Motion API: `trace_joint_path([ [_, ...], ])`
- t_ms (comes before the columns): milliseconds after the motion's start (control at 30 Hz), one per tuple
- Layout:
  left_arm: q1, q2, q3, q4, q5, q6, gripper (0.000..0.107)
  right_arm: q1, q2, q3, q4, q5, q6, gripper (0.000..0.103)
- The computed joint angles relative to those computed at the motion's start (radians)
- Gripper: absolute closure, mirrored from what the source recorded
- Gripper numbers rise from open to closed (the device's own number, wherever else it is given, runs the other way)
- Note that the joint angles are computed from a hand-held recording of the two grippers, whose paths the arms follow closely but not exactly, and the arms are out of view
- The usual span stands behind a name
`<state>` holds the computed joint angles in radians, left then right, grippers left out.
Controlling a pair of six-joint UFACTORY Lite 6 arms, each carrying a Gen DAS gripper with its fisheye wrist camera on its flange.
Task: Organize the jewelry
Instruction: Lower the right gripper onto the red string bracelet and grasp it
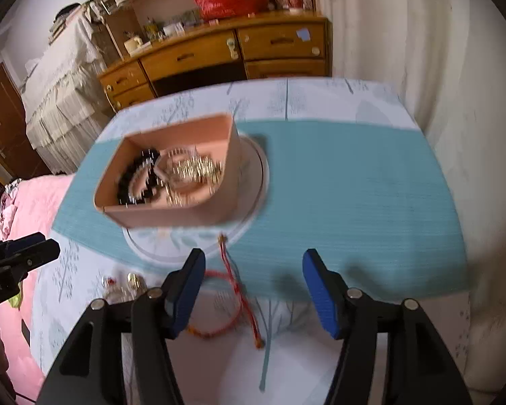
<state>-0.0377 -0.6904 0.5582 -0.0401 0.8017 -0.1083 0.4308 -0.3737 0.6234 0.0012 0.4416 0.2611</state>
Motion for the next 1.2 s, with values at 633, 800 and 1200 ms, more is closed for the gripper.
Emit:
trace_joint_path([
  [633, -0.336, -0.173, -0.238, 0.137, 0.003, -0.291, 0.057, 0.270, -0.130, -0.195, -0.130, 0.052, 0.215, 0.030],
  [800, -0.388, -0.153, -0.254, 0.175, -0.035, -0.338, 0.063, 0.284, -0.098, -0.200, -0.212, 0.006, 0.253, 0.030],
  [1200, -0.380, -0.084, -0.265, 0.191, -0.107, -0.335, 0.078, 0.247, 0.029, -0.172, -0.341, -0.138, 0.273, 0.030],
])
